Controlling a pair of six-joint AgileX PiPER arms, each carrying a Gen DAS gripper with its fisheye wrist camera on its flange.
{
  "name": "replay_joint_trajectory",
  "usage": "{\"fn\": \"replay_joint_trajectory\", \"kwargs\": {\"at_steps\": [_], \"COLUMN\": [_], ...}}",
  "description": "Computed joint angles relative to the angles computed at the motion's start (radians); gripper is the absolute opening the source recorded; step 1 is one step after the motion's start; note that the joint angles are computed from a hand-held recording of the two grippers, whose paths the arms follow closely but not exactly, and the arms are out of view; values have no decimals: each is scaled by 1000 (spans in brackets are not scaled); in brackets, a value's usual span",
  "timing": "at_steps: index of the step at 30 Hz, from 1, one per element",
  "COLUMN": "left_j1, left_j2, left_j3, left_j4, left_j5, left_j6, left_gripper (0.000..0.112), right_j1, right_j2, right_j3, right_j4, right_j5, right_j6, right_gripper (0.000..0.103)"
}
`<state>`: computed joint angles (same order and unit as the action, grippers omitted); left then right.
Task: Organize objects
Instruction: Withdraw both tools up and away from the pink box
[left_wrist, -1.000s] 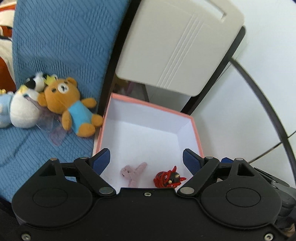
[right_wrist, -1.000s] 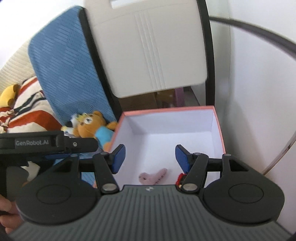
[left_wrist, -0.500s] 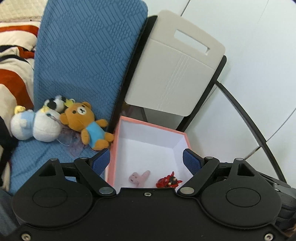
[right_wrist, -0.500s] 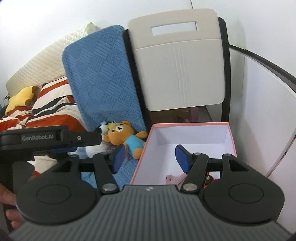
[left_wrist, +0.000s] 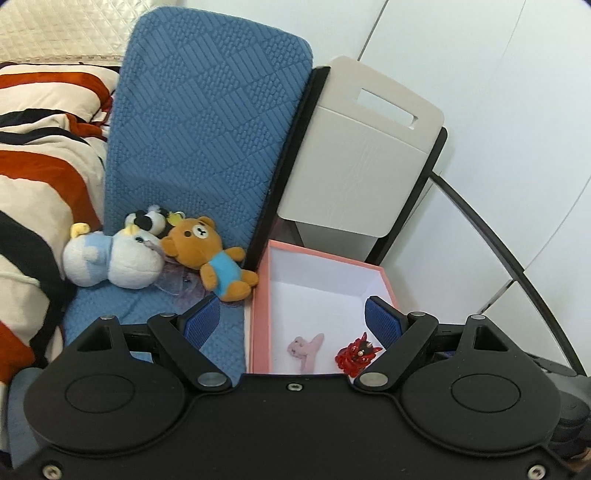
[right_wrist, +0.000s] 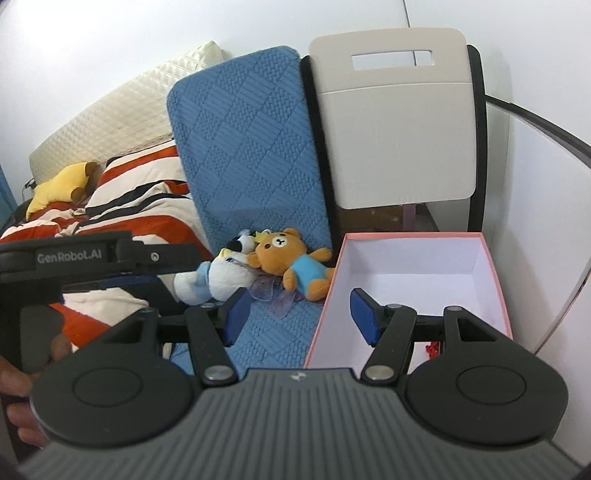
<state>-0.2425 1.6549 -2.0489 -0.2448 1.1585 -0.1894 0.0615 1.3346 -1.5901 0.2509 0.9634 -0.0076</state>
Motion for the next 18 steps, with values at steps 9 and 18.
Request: {"fn": "replay_joint_trajectory", "kwargs": {"at_steps": [9, 18], "left_j1": [106, 181], "left_j2": [-134, -240], "left_j3": [150, 338], "left_j4": [-104, -159], "left_j5": [6, -34], "left_j6": [119, 200], "left_gripper": [85, 87], "right_j1": [143, 271], "right_j2": [-78, -113], "right_j3": [67, 148], "right_j4": [-151, -294], "right_j5": [-20, -61], "right_j6": [171, 324], "right_gripper": [65, 65]}}
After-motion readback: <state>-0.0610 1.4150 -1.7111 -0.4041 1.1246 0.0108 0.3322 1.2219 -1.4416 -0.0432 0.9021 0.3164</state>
